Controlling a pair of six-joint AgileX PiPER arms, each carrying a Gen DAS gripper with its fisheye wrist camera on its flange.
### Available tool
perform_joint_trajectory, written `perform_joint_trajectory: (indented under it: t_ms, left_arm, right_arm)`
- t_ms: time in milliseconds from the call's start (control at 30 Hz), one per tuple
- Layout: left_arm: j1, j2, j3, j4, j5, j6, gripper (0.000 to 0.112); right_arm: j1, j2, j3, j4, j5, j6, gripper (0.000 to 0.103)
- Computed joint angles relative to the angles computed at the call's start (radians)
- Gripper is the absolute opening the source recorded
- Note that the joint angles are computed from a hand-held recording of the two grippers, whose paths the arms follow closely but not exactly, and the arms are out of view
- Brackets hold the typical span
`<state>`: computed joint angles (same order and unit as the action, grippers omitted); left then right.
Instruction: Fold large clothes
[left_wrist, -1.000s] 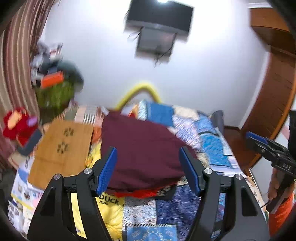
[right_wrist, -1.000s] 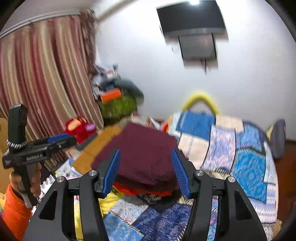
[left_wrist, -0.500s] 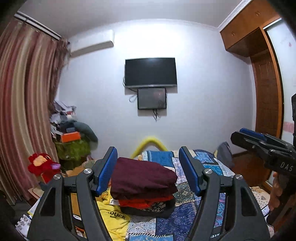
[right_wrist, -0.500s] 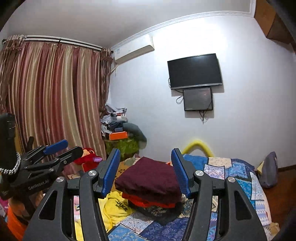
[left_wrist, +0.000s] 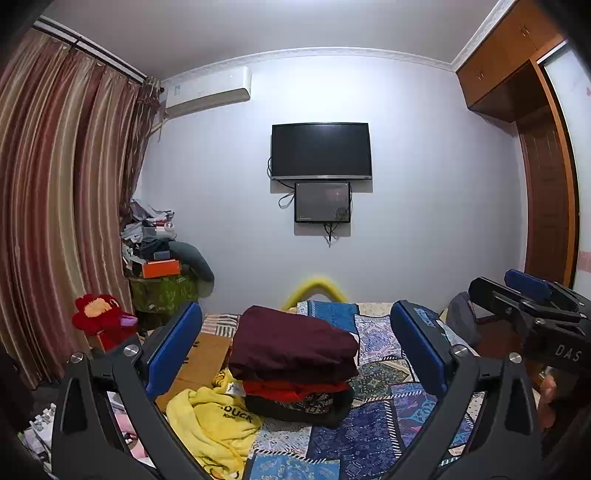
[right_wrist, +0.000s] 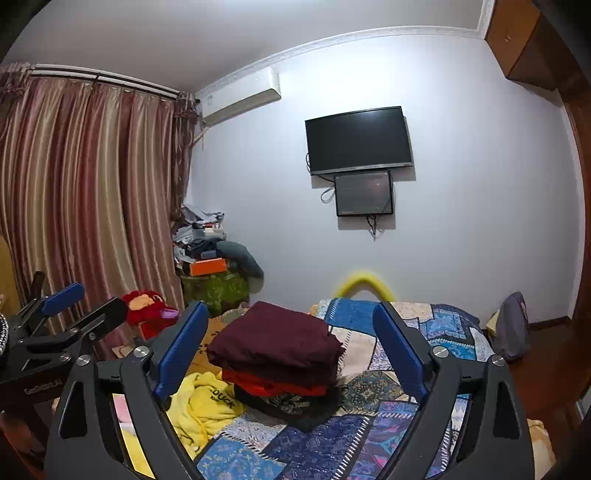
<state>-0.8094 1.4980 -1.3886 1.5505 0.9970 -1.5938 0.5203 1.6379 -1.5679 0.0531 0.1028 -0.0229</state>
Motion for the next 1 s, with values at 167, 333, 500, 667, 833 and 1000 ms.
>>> perform_joint_trajectory:
  t_ms: [167, 333, 500, 667, 833, 1000]
  left_arm:
    - [-0.013, -0.002, 0.013, 0.0, 0.016, -0.024, 0.102]
    - [-0.017, -0.007, 0.029, 0.004, 0.011, -0.037, 0.102]
    - [-0.015, -0.005, 0.035, 0.001, 0.012, -0.038, 0.102]
    - [-0.008, -0.003, 0.036, -0.012, 0.003, -0.037, 0.102]
    - [-0.005, 0.004, 0.036, -0.021, 0.002, -0.034, 0.102]
    - [-0.004, 0.009, 0.03, -0.024, 0.001, -0.034, 0.102]
  right_arm:
    - [-0.005, -0.016, 0.022, 0.021, 0.004, -0.033, 0.09]
    - [0.002, -0.041, 0.085, -0.147, -0.029, 0.126, 0.09]
    - [-0.005, -0.047, 0.09, -0.028, -0.018, 0.011, 0.09]
    - [-0.005, -0.051, 0.095, -0.013, -0.009, -0.004, 0.09]
    - [-0.013, -0.056, 0.1, 0.071, 0.001, -0.084, 0.09]
    - [-0.014, -0.059, 0.096, 0.049, 0.017, -0.058, 0.09]
